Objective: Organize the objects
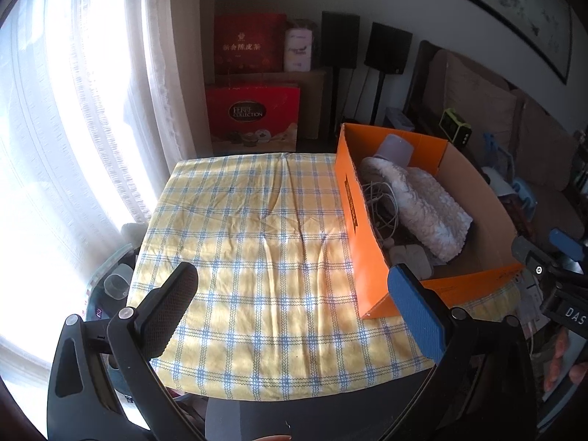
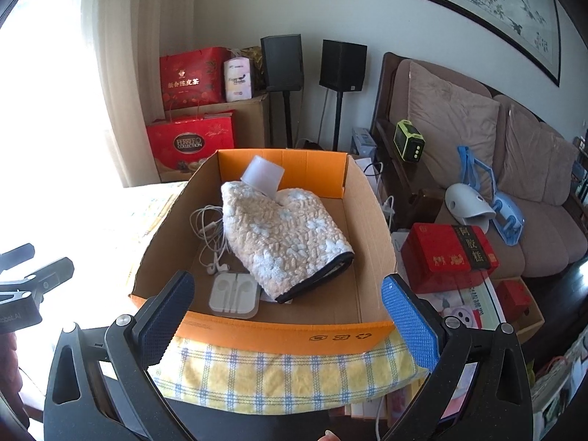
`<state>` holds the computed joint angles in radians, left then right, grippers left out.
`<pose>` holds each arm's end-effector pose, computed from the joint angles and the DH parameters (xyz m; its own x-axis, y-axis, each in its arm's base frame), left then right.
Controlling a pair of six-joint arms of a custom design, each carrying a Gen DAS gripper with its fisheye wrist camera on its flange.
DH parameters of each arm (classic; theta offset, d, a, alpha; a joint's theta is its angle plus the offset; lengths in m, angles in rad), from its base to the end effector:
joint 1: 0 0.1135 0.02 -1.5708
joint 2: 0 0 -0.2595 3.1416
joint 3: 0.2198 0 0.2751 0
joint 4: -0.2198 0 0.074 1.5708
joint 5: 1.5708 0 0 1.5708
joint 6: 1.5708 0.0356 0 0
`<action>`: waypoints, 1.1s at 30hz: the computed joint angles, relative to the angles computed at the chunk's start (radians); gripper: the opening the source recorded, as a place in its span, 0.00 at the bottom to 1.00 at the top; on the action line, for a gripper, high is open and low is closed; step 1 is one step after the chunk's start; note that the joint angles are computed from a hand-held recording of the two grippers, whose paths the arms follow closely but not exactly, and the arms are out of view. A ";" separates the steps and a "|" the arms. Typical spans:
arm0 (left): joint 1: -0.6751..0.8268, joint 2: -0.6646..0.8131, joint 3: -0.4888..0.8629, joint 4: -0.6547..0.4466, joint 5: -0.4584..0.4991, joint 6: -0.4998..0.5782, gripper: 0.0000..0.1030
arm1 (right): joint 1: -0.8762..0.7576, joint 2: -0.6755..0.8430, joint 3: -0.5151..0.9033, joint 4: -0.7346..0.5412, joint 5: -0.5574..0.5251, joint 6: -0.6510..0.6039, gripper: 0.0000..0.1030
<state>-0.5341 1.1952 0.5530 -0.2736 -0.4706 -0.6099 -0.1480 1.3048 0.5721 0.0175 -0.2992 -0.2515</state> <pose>0.2149 -0.1084 0.1583 -0.6832 -0.1890 -0.7053 -0.2139 0.9753 -0.0542 0.2716 -0.0299 0.1580 -0.6085 -0.1497 -0.7793 -0.2381 0.9712 -0.0007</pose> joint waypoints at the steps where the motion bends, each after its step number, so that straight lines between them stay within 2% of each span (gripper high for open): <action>1: -0.008 -0.001 0.002 -0.011 -0.013 -0.008 1.00 | 0.000 -0.009 -0.007 0.001 0.000 0.002 1.00; 11: -0.025 -0.014 -0.002 -0.031 -0.030 -0.033 1.00 | 0.023 -0.089 -0.065 0.001 0.022 0.008 1.00; 33: -0.037 -0.011 0.003 -0.052 -0.055 -0.047 1.00 | 0.033 -0.086 -0.077 0.025 0.037 0.005 1.00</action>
